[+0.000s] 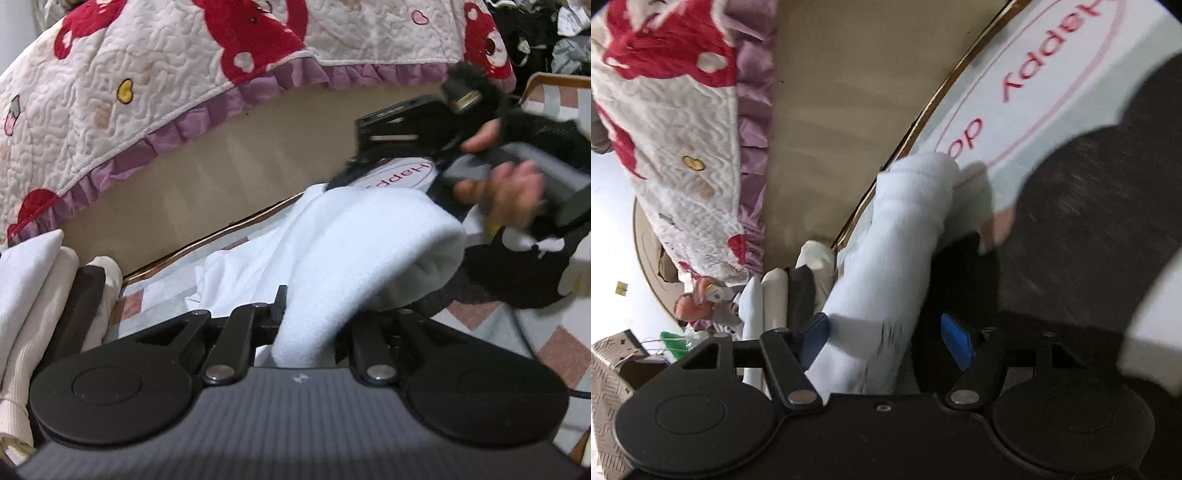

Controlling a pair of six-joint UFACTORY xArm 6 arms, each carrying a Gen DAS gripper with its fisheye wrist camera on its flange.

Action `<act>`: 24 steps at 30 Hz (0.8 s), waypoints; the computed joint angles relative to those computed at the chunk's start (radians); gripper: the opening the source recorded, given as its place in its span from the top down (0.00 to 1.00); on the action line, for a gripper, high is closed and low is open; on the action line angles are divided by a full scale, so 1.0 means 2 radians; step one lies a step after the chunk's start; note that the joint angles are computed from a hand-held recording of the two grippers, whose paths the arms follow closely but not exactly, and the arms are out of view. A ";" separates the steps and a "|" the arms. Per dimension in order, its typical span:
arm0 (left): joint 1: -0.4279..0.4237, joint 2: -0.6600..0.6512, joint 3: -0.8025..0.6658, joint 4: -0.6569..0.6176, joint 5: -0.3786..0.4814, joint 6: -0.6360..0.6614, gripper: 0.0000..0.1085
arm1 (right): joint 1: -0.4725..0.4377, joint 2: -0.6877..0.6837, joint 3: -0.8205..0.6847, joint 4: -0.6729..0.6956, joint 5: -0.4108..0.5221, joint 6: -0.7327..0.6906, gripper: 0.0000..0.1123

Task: Fold clothes
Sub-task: 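Lift the folded shirt with both grippers toward the clothes stack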

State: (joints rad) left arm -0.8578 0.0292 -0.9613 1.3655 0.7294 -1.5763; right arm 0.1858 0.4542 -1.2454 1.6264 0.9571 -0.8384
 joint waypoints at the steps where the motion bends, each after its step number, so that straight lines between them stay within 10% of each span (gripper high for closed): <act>1: 0.001 -0.005 0.004 -0.001 -0.002 -0.006 0.88 | 0.005 0.014 -0.015 0.006 0.002 0.009 0.28; 6: 0.002 -0.031 0.025 0.020 -0.006 -0.045 0.89 | 0.035 0.003 -0.016 0.033 -0.042 -0.014 0.70; 24: 0.071 -0.286 0.166 0.221 -0.088 -0.401 0.88 | 0.141 -0.168 -0.034 0.035 -0.201 -0.016 0.73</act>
